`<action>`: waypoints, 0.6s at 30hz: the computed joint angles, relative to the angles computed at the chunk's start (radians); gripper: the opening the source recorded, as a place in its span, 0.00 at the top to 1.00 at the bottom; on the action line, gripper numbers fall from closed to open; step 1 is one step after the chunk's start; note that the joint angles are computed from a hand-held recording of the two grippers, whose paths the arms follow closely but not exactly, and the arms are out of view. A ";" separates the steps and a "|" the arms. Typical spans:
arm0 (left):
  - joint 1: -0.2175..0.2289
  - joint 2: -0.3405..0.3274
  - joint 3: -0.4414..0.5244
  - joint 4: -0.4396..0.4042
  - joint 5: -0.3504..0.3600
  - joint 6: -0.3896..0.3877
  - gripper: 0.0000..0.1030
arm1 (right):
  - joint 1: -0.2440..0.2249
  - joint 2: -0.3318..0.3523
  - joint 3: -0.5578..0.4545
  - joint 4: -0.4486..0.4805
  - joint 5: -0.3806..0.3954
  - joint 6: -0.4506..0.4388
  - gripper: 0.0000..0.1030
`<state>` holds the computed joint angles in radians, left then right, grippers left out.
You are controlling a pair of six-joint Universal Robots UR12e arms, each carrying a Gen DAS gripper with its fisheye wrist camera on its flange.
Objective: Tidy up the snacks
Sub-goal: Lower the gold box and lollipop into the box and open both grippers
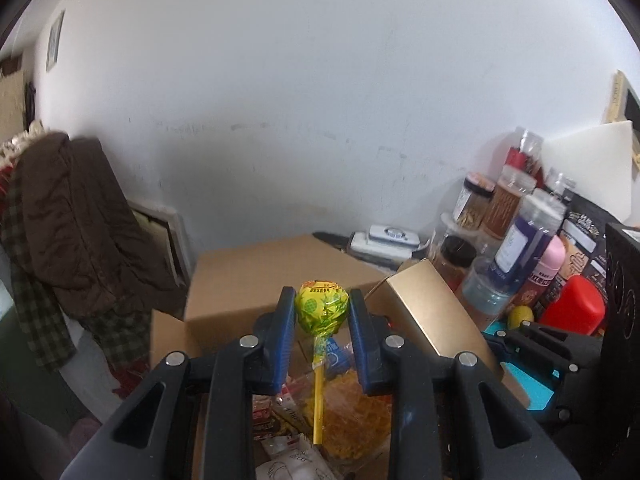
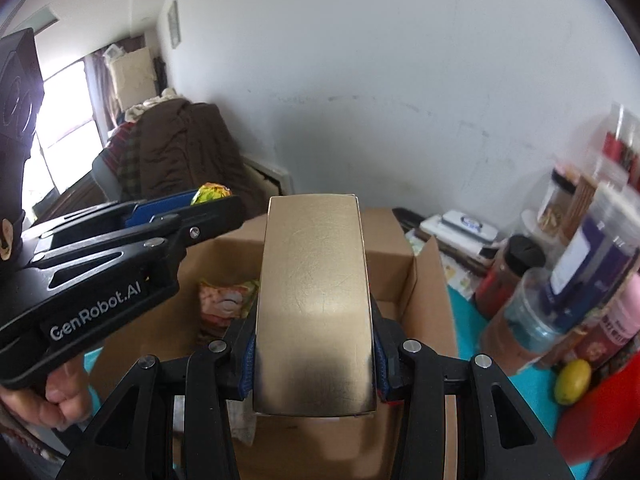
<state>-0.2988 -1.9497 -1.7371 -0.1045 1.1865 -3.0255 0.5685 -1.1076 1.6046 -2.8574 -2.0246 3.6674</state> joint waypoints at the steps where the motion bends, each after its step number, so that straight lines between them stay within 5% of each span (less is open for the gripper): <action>1: -0.002 -0.010 0.007 -0.010 0.006 -0.002 0.75 | -0.005 0.004 -0.001 0.008 0.008 0.013 0.58; 9: -0.024 -0.053 0.047 -0.108 0.072 0.046 0.75 | -0.028 0.012 -0.006 0.091 0.040 0.047 0.58; 18: -0.022 -0.071 0.083 -0.227 0.068 0.038 0.75 | -0.046 0.014 -0.008 0.106 0.123 0.073 0.57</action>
<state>-0.3210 -2.0203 -1.6538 -0.3318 1.2541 -2.9876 0.5227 -1.0935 1.5965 -2.7512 -1.9019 3.7404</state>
